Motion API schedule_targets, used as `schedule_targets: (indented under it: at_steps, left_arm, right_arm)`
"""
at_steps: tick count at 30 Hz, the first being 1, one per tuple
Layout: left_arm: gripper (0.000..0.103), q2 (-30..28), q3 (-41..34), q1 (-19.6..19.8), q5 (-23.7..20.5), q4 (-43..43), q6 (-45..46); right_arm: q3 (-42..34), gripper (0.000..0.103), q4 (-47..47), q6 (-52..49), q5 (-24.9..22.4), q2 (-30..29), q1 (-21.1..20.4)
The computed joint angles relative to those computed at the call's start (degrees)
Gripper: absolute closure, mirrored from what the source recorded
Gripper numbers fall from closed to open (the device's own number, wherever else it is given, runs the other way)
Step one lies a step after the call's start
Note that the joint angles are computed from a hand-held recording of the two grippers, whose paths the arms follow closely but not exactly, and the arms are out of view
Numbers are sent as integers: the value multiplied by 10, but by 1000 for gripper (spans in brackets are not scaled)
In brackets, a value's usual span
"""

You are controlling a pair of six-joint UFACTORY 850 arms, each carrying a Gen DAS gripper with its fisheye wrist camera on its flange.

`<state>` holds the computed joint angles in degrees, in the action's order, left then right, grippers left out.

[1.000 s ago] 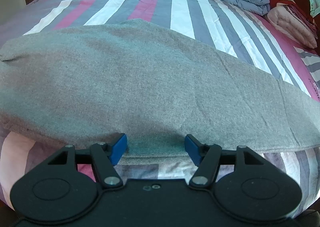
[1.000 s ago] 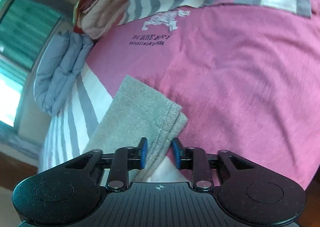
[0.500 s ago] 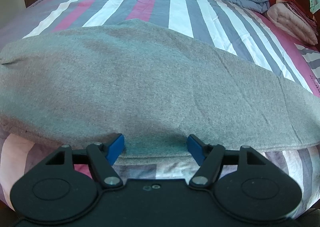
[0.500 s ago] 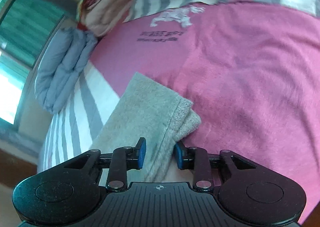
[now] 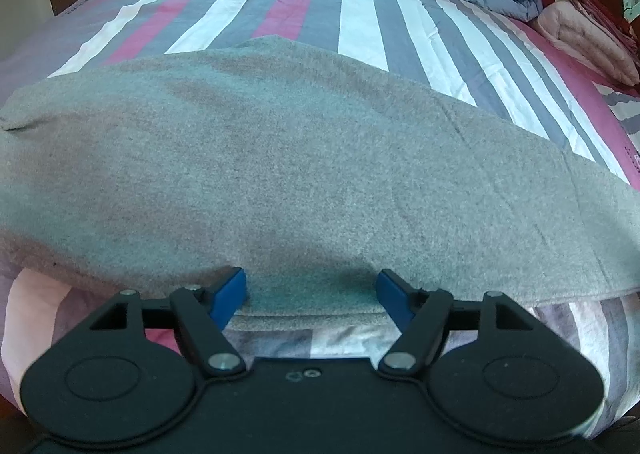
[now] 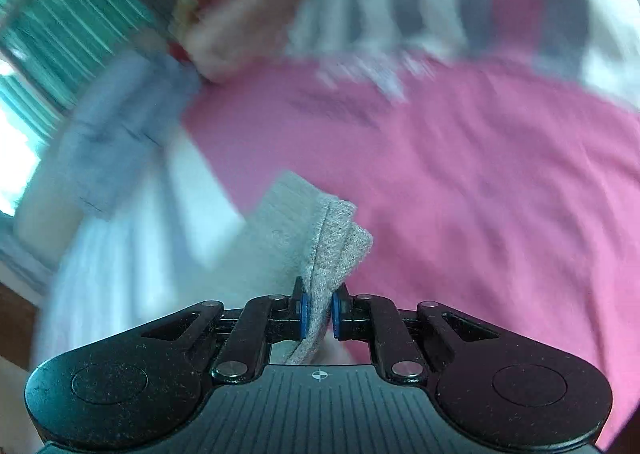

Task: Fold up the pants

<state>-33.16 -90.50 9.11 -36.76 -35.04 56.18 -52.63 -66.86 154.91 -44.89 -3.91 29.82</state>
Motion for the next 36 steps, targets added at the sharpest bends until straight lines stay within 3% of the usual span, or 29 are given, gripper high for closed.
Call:
schedule_targets:
  at_steps: [2, 5, 6, 10, 16, 22, 24, 26, 28, 29, 31, 36]
  left_arm:
    - [38, 0, -3, -2, -1, 9, -12]
    - [37, 3, 2, -4, 6, 12, -18]
    - [37, 5, 5, -5, 10, 10, -16]
    - [36, 11, 15, -6, 20, 8, -10]
    - [32, 11, 17, -7, 21, 4, -6]
    - [30, 13, 22, -6, 27, -6, 9]
    - [30, 12, 22, -6, 28, -7, 11]
    - [30, 11, 20, -6, 25, -7, 12]
    - [29, 10, 18, -6, 24, -5, 12]
    - [29, 9, 18, -6, 24, -6, 12]
    - [28, 10, 20, -6, 28, -8, 17]
    - [28, 9, 17, -6, 25, -5, 12]
  right_arm:
    - [-1, 92, -3, 19, -9, 0, 6]
    - [26, 66, -51, 120, 7, 21, 13]
    - [31, 62, -64, 138, 8, 24, 15]
    - [39, 62, -87, 182, 30, 27, 13]
    - [15, 63, -86, 144, 66, 11, -11]
    - [-5, 62, -62, 73, 62, -8, -10]
    - [4, 61, -92, 103, 57, -9, -6]
    - [16, 61, -119, 139, 55, -4, -3]
    - [15, 83, -90, 131, 45, -4, -4]
    - [22, 89, -99, 155, 46, 1, -4]
    - [25, 91, -102, 165, 41, 3, -1]
    - [1, 93, -44, 75, 16, -7, 0]
